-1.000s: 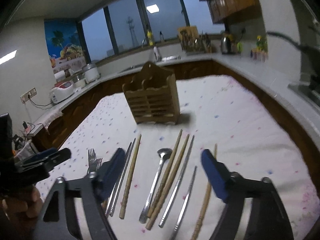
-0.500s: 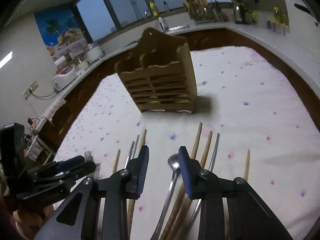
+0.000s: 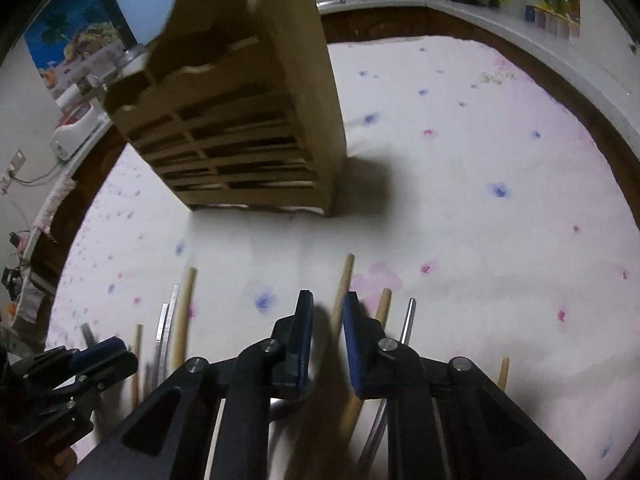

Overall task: Organize utensils
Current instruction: 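Grasp a wooden chopstick with the left tool while the right tool grasps another, then lift both held chopsticks and carry them above the wooden utensil holder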

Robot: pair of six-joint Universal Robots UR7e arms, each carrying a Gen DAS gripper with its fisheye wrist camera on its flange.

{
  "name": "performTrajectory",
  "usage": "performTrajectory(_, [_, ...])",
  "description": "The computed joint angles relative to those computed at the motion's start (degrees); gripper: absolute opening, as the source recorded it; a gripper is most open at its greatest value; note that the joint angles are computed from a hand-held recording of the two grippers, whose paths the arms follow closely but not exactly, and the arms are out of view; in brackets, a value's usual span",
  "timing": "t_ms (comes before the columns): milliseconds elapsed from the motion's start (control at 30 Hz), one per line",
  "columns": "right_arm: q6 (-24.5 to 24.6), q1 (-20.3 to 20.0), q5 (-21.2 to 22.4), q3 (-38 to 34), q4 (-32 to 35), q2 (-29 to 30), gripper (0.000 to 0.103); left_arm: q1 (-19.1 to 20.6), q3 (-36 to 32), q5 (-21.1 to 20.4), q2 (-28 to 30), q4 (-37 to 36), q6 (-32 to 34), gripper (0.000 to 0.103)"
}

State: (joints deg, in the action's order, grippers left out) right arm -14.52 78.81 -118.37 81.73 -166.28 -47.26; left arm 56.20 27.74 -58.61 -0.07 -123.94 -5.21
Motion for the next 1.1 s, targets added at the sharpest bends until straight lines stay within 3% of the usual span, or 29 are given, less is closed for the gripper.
performTrajectory(367, [-1.7, 0.1, -0.7, -2.1, 1.0, 1.4, 0.010, -0.4, -13.8, 2.6, 7.5, 8.3, 3.0, 0.008])
performTrajectory(533, [-4.3, 0.6, -2.2, -2.0, -1.7, 2.2, 0.009, -0.5, -8.5, 2.8, 5.2, 4.4, 3.7, 0.006])
performTrajectory(700, [-0.6, -0.3, 3.4, 0.7, -2.2, -0.5, 0.006, -0.3, -6.4, 1.1, 3.6, 3.7, 2.2, 0.003])
performTrajectory(833, [-0.3, 0.2, 7.3, 4.0, -4.5, -3.8, 0.006, -0.6, 2.0, -0.2, -1.1, -2.0, 2.2, 0.003])
performTrajectory(1100, [-1.8, 2.7, 10.0, 10.2, -9.4, -9.2, 0.005, -2.5, 20.6, -3.9, -12.9, -15.5, 4.2, 0.003])
